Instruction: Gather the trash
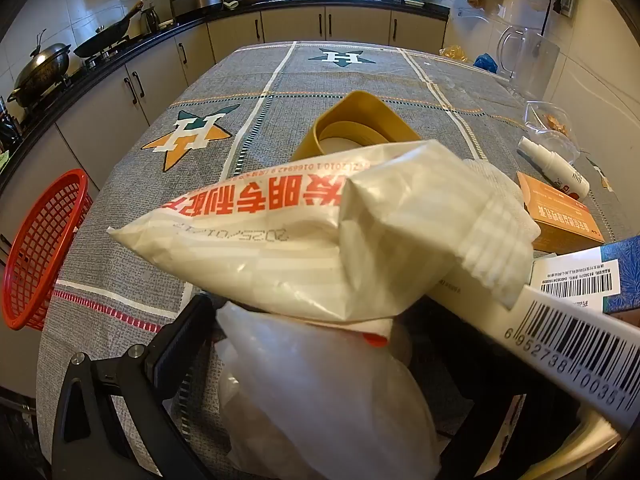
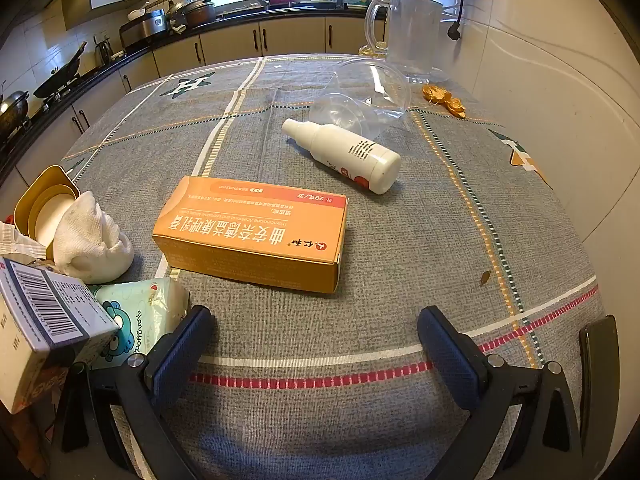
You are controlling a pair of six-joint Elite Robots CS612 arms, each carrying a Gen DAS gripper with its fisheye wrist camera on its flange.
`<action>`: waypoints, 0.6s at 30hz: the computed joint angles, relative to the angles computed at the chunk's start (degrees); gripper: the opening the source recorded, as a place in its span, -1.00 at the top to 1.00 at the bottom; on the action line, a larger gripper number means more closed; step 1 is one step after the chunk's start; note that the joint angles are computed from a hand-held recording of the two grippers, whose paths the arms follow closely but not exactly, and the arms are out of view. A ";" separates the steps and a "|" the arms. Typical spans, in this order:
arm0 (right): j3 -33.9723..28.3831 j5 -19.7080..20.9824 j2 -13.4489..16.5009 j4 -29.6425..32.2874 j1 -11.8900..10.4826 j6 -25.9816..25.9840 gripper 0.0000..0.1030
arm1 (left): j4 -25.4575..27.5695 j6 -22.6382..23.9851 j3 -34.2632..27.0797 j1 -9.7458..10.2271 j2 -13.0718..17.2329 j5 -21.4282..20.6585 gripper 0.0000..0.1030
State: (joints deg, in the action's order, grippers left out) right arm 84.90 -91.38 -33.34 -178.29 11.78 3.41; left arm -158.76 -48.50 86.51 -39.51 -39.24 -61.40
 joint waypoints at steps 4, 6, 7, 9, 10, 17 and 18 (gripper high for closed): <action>0.13 -0.08 -0.09 0.03 0.07 -0.03 -1.00 | 0.58 -0.07 -0.06 0.06 -0.09 -0.33 -1.00; 0.16 -0.01 -0.20 0.39 0.11 -0.22 -1.00 | 0.27 0.56 0.15 0.02 -0.20 -0.45 -1.00; 0.19 0.28 -0.33 0.82 0.09 -0.52 -1.00 | 0.07 1.16 0.32 0.05 -0.31 -0.76 -1.00; 0.03 1.30 -0.50 2.72 -0.03 -1.33 -1.00 | 0.21 1.52 0.66 -0.04 -0.60 -0.47 -1.00; 0.51 1.53 -0.84 2.98 -0.07 -1.73 -1.00 | -0.96 1.67 2.09 -0.40 -1.47 0.46 -1.00; 5.84 2.61 -4.30 -2.28 -0.86 -3.88 -1.00 | -5.61 0.97 6.01 -1.48 -3.91 4.97 -1.00; 6.51 2.52 -4.66 -2.72 -0.81 -4.04 -1.00 | -6.63 1.39 6.78 -1.52 -4.29 5.26 -1.00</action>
